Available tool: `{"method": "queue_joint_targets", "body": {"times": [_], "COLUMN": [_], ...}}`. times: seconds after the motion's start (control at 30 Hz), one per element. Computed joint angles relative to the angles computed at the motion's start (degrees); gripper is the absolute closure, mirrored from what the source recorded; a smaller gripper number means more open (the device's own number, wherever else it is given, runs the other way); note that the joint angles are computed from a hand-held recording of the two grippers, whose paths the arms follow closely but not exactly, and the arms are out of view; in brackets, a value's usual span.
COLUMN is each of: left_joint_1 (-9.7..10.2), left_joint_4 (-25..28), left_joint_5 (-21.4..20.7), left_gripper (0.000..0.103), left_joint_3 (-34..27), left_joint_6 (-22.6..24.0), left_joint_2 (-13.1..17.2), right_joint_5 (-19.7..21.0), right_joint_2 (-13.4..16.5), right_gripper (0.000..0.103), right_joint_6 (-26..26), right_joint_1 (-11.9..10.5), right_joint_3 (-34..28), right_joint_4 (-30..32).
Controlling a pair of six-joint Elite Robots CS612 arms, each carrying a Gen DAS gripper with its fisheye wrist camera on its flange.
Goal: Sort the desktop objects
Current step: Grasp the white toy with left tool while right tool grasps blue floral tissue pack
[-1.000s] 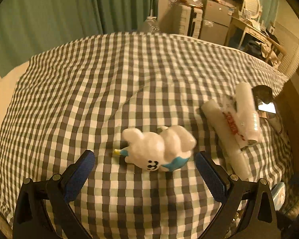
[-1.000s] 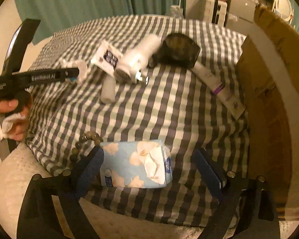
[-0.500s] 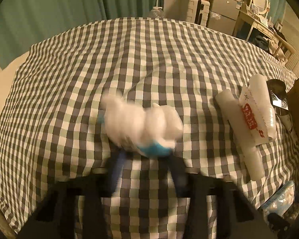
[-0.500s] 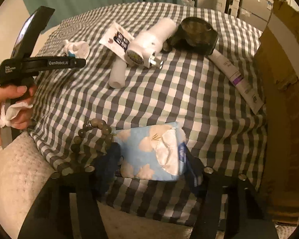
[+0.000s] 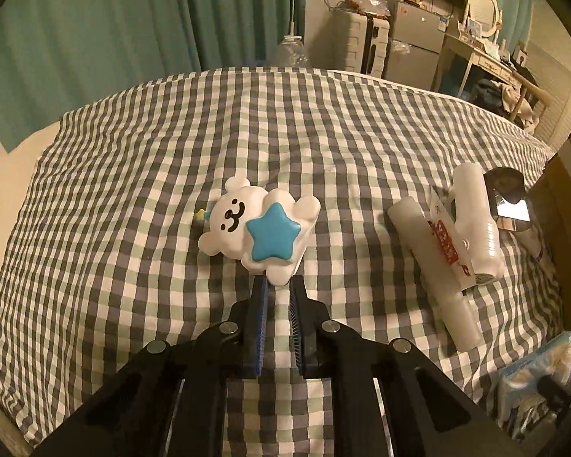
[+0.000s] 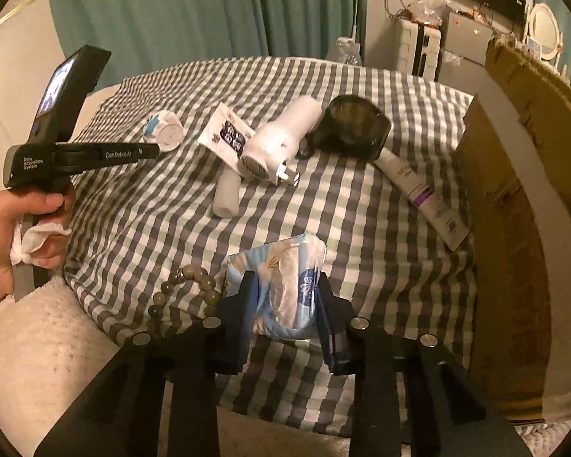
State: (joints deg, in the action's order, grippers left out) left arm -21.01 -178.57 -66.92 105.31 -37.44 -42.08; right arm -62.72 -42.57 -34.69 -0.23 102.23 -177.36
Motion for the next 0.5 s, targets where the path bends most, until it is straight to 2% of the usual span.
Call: {"method": "queue_joint_targets", "body": {"times": [0.13, 0.2, 0.33, 0.43, 0.47, 0.5], "left_joint_1": [-0.23, -0.31, -0.99, -0.97, -0.63, -0.15], "left_joint_4": [-2.0, -3.7, -7.4, -7.1, -6.7, -5.8], "left_joint_5": [0.6, 1.8, 3.6, 4.2, 3.4, 2.0], "left_gripper": [0.093, 0.102, 0.102, 0.102, 0.096, 0.08], "left_joint_3": [0.7, 1.2, 1.9, 1.7, 1.5, 1.1], "left_joint_6": [-0.4, 0.2, 3.1, 3.8, 3.3, 2.8], "left_joint_2": [-0.4, -0.8, -1.4, -1.3, -1.2, -1.1], "right_joint_5": [2.4, 3.7, 5.0, 5.2, 5.4, 5.5], "right_joint_2": [-0.4, -0.7, -1.0, -1.1, -1.1, -1.1], "right_gripper": [0.077, 0.077, 0.077, 0.077, 0.077, 0.077], "right_joint_6": [1.9, 2.8, 3.9, 4.5, 4.7, 5.1], "right_joint_1": [-0.9, -1.2, -1.3, -1.4, -1.5, -1.5], "right_joint_3": [1.2, 1.7, 2.3, 2.3, 2.3, 2.4], "right_joint_4": [-5.3, -8.3, -12.5, -13.4, -13.7, -14.4]}}
